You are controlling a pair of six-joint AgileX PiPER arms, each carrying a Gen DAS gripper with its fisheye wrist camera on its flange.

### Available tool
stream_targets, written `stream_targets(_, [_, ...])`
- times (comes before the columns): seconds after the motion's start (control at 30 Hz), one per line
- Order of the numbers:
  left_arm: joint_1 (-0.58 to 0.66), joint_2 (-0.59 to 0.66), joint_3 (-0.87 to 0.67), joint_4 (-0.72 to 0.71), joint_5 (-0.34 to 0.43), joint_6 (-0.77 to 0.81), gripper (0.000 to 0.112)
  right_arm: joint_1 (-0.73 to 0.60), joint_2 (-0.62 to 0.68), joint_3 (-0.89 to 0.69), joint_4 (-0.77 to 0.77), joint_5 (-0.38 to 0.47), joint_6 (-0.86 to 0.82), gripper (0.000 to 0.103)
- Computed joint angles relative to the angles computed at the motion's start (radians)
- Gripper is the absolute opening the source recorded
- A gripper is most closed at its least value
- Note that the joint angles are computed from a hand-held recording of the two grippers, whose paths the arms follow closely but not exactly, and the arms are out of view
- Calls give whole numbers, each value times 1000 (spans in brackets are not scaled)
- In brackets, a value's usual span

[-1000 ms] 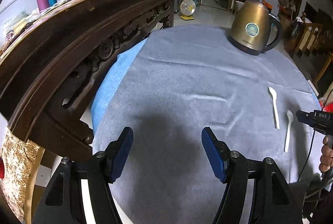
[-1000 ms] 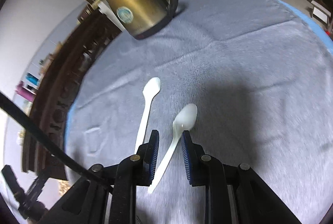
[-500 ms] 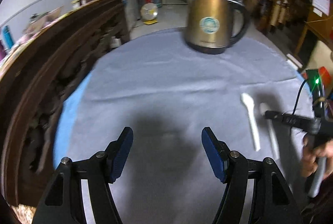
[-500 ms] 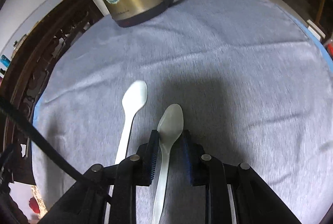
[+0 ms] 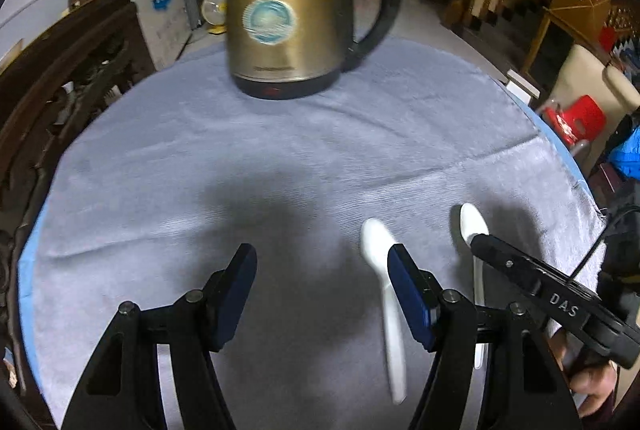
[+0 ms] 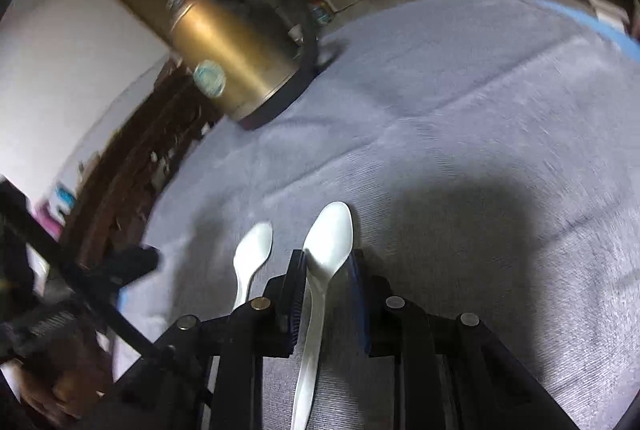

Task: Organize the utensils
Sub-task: 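Close the right gripper on a white spoon while the left gripper grasps the other, then lift both white spoons off the cloth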

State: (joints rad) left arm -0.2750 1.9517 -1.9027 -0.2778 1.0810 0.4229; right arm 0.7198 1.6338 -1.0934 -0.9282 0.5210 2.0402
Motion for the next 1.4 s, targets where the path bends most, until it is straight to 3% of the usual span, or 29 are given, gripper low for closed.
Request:
stream_targets(0.3, [-91,91,-60,69,6,-53,67,10,-13,1,-5,107,17,23])
stream_targets(0.33, [-91,101,-63,61,7,-50,62,11,-8,-7,-1,105,6,23])
stream_targets(0.4, [-86,134,-98,51,49,-48,30,23,-14,-3,-8,109,9,23])
stream_targets(0.43, [-81,140,-101,40,53,-45,27,24,-13,-3,-10,106,8,23])
stream_targets(0.53, [-71,103,-34,43,-6,-18,27,24,-5,-11,-7,99,-6,23])
stream_targets(0.73, [21,0,124,-39,-29,24,27,16,11,-37,51,84,-112,23])
stream_targets(0.87, [88,-53,202,-91,-11,55,27,20,28,-83,149,95,-272,23])
stream_targets(1.07, [141,-68,216,-89,74,66,31,36,62,-162,256,182,-460,25])
stream_targets(1.2, [163,-63,172,-95,117,62,52,38,62,-167,248,205,-444,27])
stream_targets(1.4, [122,-36,138,-40,132,20,52,49,83,-196,213,266,-406,35])
